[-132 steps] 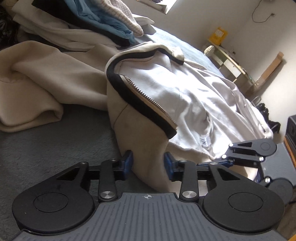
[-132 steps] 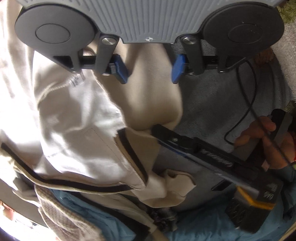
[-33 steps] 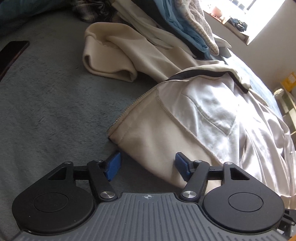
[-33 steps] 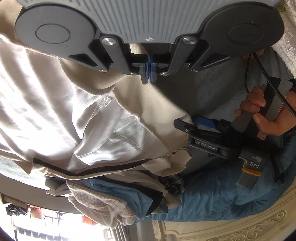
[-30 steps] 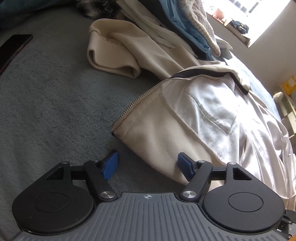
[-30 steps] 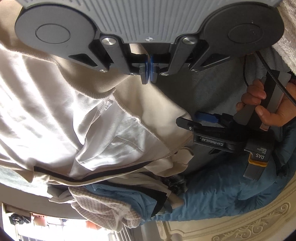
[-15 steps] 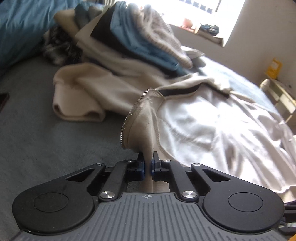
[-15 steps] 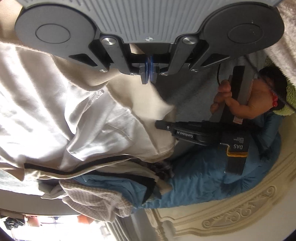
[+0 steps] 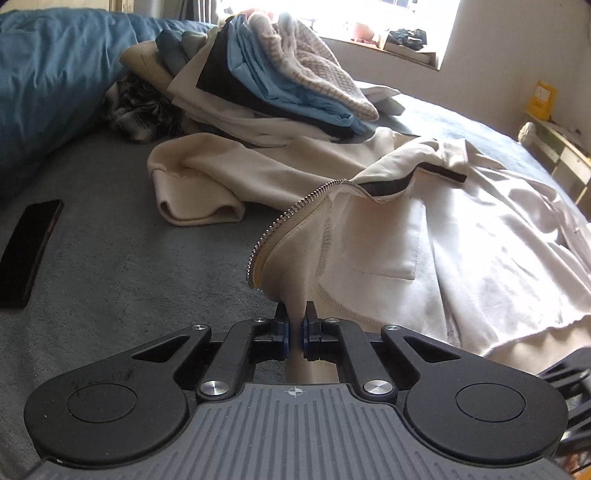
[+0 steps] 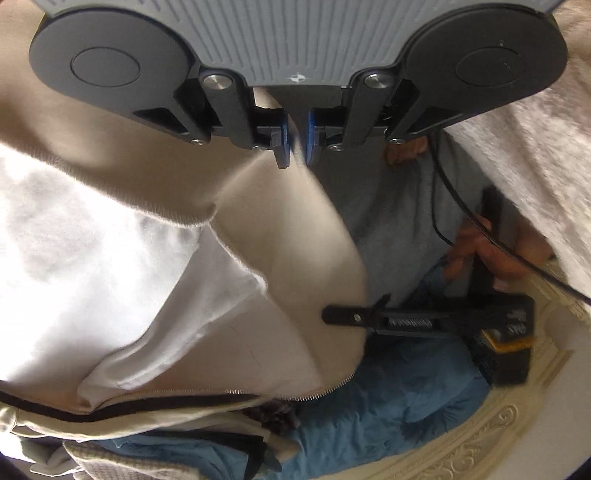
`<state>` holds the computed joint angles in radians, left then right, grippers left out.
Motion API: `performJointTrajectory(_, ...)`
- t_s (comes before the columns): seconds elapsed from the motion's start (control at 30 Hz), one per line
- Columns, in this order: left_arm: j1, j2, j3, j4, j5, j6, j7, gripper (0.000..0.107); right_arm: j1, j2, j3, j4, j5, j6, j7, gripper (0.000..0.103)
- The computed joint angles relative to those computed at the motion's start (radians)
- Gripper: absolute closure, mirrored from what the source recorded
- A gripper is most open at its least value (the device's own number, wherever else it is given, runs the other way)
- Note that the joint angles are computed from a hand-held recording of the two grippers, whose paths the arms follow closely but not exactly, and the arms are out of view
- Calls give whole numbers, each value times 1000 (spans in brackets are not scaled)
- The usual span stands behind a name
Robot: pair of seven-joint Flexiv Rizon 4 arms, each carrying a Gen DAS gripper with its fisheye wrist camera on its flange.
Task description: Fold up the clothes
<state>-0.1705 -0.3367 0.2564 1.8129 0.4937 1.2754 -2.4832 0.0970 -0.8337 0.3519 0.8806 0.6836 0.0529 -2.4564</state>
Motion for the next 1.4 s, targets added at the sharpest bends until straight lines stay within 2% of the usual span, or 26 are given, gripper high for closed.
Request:
performJointTrajectory(0.03, -5, -1, 4, -4, 8, -4, -3, 102, -18, -24, 12, -55, 26, -39, 28, 78)
performJointTrajectory(0.07, -5, -1, 5, -4, 11, -4, -6, 102, -30, -37, 17, -87, 51, -32, 41, 64)
performJointTrajectory(0.1, -5, -1, 4, -2, 11, -2, -8, 102, -31, -34, 10, -90, 64, 28, 37, 59)
performJointTrajectory(0.17, -7, -2, 8, -1, 16, -4, -19, 102, 2, -29, -27, -85, 48, 216, 33, 59)
performJointTrajectory(0.23, -14, -3, 14, -4, 28, -10, -37, 102, 76, -52, -98, -90, -25, 450, 98, 59)
performJointTrajectory(0.3, -15, -3, 16, -7, 37, -18, -48, 102, 136, -110, -170, -132, -105, 623, 200, 62)
performJointTrajectory(0.4, -11, -2, 8, -10, 41, -33, -44, 102, 190, -242, -275, -257, -223, 751, 391, 66)
performJointTrajectory(0.43, -9, -2, 6, -11, 42, -38, -42, 102, 212, -283, -331, -286, -267, 799, 446, 72)
performJointTrajectory(0.47, -8, -1, 4, -12, 44, -43, -41, 102, 215, -331, -359, -331, -319, 828, 502, 93)
performJointTrajectory(0.5, -6, -1, 1, -13, 45, -48, -39, 102, 197, -372, -354, -382, -345, 830, 550, 103)
performJointTrajectory(0.53, -5, -1, -1, -14, 46, -53, -38, 102, 191, -385, -364, -401, -351, 836, 600, 103)
performJointTrajectory(0.57, -4, 0, -3, -15, 47, -58, -36, 102, 203, -380, -408, -387, -357, 862, 643, 103)
performJointTrajectory(0.63, -1, 0, -7, -17, 48, -67, -33, 102, 210, -356, -424, -320, -433, 937, 734, 102)
performJointTrajectory(0.73, 6, -1, -16, -19, 43, -81, -23, 102, 176, -268, -284, -210, -388, 939, 603, 102)
performJointTrajectory(0.8, 7, -1, -17, -19, 45, -83, -23, 102, 131, -216, -128, -151, -349, 885, 438, 102)
performJointTrajectory(0.87, 7, -2, -17, -19, 48, -81, -28, 102, 105, -185, -6, -100, -336, 826, 259, 102)
performJointTrajectory(0.97, 23, -7, -27, -3, 17, -55, -32, 102, 85, -152, 93, -48, -293, 728, 19, 101)
performJointTrajectory(1.03, 32, -11, -30, 10, -11, -37, -33, 102, 110, -137, 75, -18, -296, 714, -64, 100)
performJointTrajectory(1.13, 24, -15, -14, 22, -15, -3, -45, 102, 164, -136, -5, 0, -361, 716, -92, 101)
performJointTrajectory(1.2, 16, -16, -1, 29, -9, 24, -52, 102, 159, -140, -23, 2, -369, 743, -90, 102)
performJointTrajectory(1.23, 15, -18, 3, 35, -10, 40, -55, 102, 175, -129, -61, 30, -388, 803, -59, 102)
performJointTrajectory(1.3, 14, -21, 11, 49, -18, 75, -56, 102, 226, -112, -164, 112, -462, 987, 31, 101)
performJointTrajectory(1.33, 13, -23, 15, 55, -23, 92, -56, 102, 239, -115, -202, 121, -490, 1015, 92, 101)
performJointTrajectory(1.4, 31, -27, 5, 77, -59, 137, -28, 102, 225, -120, -211, 99, -498, 973, 207, 101)
